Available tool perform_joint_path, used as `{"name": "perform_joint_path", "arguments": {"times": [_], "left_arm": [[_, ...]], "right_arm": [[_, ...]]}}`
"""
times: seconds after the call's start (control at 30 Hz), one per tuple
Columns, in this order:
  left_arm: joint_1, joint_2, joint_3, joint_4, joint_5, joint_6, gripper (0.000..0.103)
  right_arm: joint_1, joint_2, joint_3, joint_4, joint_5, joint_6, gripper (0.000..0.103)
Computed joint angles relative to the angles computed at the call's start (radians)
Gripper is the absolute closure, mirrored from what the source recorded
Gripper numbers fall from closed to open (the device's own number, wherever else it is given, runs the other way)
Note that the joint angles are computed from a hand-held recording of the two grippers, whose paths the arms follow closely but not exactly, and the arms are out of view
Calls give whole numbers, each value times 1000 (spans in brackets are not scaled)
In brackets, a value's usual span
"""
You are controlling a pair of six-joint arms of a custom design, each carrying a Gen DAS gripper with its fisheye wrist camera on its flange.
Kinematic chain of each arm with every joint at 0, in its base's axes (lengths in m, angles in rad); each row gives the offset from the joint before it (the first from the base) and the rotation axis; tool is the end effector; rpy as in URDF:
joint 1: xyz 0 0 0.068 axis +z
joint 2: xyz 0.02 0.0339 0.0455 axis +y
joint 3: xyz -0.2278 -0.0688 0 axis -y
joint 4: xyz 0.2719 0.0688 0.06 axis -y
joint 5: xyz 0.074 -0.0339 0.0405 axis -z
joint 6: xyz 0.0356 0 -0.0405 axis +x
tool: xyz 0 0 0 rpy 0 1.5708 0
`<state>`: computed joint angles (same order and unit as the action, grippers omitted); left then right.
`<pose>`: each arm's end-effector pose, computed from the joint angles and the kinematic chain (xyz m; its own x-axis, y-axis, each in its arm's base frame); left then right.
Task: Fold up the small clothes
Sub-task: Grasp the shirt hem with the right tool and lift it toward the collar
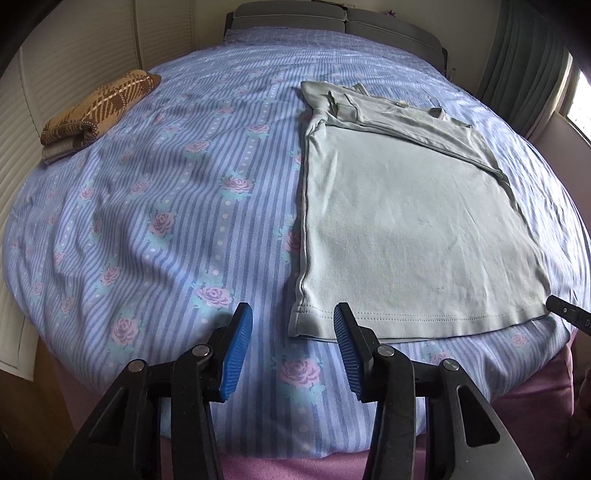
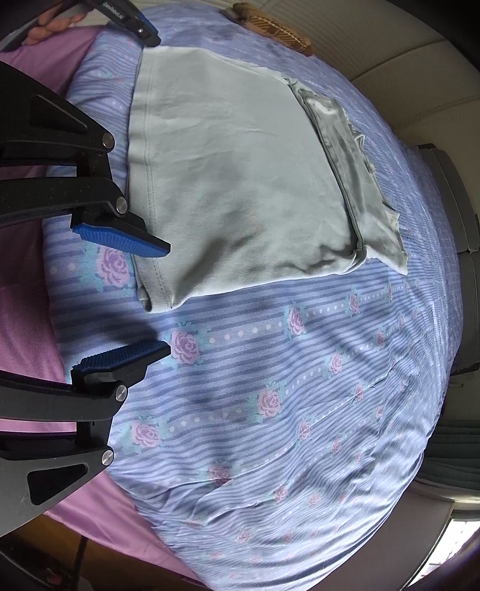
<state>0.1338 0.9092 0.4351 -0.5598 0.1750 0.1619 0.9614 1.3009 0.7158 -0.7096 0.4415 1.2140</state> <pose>0.2041 0.0212 0.1288 -0.8474 0.0461 -0.5289 0.0947 0.9934 -0.0652 0.1544 0.1947 0.1307 -0.8245 0.2988 -0.4804 0.2804 0.9534 0.1118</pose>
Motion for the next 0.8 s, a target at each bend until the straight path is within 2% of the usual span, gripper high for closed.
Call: {"name": "perform_joint_path", "arguments": {"times": [0.07,0.23,0.4,0.43,0.47,0.5,0.67,0.8], "left_arm": [[-11,31,10,-3,2,-2,61],[-50,115,37,0,-21,-5,62],[-47,151,47,6,-13,-4,63],[-48,148,46,1,-8,-2,72],[-44,151,47,0,0,1,86],[-40,151,46,-3,7,1,91],[0,133,48,-17,48,16,95],[26,57,32,-50,73,18,95]], "right_arm": [[-7,-9,-12,13,-10,2,55],[-22,-18,-27,35,-39,-1,55],[-45,-61,-66,78,-67,-7,69],[-46,-65,-70,87,-72,-9,73],[-47,-69,-73,93,-75,-13,81],[-46,-67,-72,95,-75,-16,84],[-36,-78,-75,97,-72,-11,90],[-17,-116,-76,66,-42,13,96]]}}
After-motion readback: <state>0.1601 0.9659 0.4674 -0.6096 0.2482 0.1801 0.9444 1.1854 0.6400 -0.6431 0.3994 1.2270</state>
